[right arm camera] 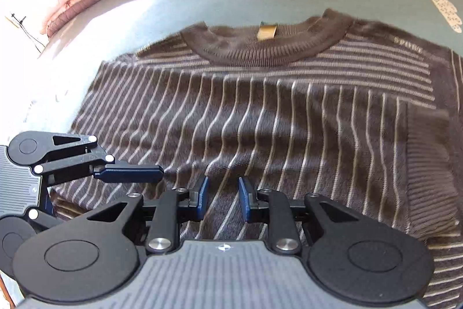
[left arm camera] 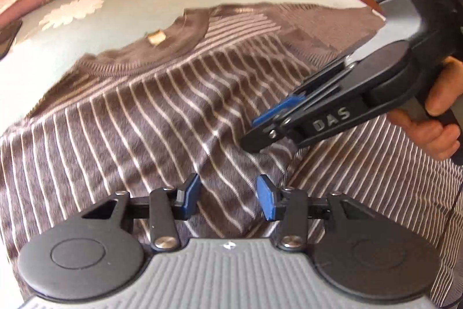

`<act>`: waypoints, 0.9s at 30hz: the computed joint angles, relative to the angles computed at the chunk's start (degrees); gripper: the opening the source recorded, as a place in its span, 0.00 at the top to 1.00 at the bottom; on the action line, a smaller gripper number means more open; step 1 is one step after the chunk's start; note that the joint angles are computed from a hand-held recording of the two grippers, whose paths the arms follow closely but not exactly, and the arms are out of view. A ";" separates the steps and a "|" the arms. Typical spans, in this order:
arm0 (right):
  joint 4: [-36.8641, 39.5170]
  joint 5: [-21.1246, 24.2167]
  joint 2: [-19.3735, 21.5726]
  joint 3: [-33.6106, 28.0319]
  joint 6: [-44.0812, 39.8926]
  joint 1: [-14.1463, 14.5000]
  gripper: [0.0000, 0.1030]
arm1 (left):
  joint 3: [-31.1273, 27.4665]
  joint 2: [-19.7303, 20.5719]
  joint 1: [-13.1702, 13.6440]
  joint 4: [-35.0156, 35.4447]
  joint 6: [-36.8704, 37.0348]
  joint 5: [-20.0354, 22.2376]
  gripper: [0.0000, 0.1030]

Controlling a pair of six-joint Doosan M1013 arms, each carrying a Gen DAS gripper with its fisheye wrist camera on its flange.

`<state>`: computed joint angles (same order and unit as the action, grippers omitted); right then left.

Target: Fold clothes

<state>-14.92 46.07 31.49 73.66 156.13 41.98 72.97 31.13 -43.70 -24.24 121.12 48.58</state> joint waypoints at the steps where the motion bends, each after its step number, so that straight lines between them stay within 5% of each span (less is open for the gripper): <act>1: 0.33 0.12 -0.41 0.53 0.11 0.42 0.74 | 1.78 -0.95 0.46 -1.93 1.13 -0.93 0.54; 6: 4.88 -0.58 -2.77 3.12 -1.36 0.99 0.74 | 1.42 -1.40 1.84 -4.71 2.74 3.35 0.52; 11: -9.36 0.53 -3.71 2.74 7.69 0.29 0.73 | -3.00 1.60 2.68 -3.27 2.96 -4.95 0.51; 16: -10.63 -0.90 -1.29 2.01 9.54 -2.62 0.73 | -8.85 6.74 3.57 -0.03 -5.20 -4.43 0.52; 19: -11.69 -2.61 -1.28 3.46 10.93 -2.91 0.77 | -6.92 5.69 3.99 3.57 -8.16 -6.56 0.56; 24: -14.87 1.12 -4.55 7.73 19.36 -1.96 0.80 | -4.24 3.33 4.97 11.00 -12.95 -6.33 0.56; 27: -16.35 3.12 -5.66 7.71 23.54 -0.90 0.70 | -4.16 2.61 4.52 11.48 -12.50 -7.87 0.56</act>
